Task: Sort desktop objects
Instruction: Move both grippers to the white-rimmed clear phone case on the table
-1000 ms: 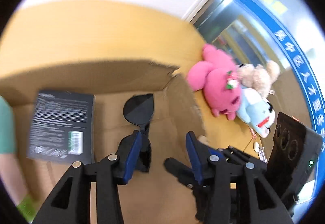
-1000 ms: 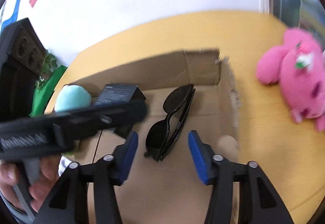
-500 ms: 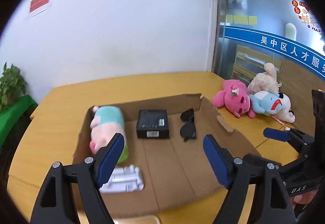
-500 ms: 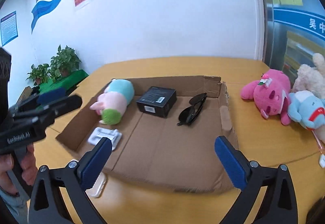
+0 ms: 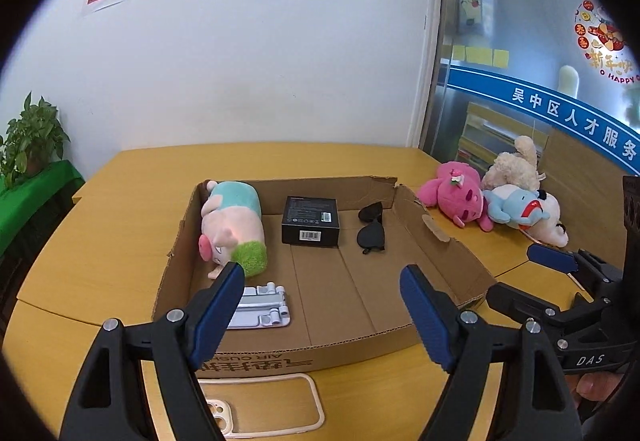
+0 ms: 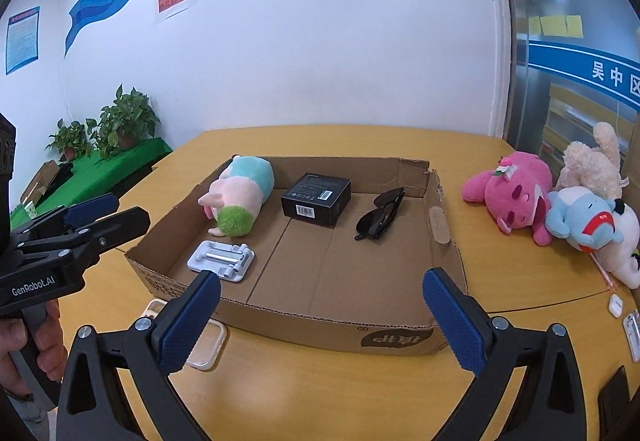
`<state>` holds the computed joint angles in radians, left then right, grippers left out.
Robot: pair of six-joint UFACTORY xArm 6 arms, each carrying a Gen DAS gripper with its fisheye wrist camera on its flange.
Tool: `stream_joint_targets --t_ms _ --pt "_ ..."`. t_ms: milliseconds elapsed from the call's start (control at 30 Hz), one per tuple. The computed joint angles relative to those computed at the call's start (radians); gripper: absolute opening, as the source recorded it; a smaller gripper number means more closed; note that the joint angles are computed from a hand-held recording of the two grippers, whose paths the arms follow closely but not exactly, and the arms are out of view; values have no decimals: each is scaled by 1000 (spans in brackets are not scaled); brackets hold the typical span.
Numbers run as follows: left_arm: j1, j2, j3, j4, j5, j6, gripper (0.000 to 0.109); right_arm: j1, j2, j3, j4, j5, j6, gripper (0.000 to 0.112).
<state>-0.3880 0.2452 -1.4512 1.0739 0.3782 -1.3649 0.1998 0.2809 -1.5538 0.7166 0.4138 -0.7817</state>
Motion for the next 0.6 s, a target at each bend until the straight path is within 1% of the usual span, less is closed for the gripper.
stream_joint_targets --t_ms 133,300,400,433,533,567,600 --pt "6 -8 20 16 -7 -24 80 6 -3 8 8 0 -9 103" --pt "33 -50 111 -12 -30 -27 80 15 -5 24 70 66 -66 103" --pt "66 -85 197 -68 -64 5 80 28 11 27 96 146 -103 103" --pt "77 -94 224 -90 -72 22 80 33 25 19 107 194 -115 102" --pt "109 -115 301 -175 -96 77 80 53 84 -16 114 298 -100 95" --pt "118 -116 317 -187 -103 87 80 64 113 -33 103 318 -84 91" --pt "128 -115 337 -198 -111 99 80 76 136 -43 82 318 -65 89"
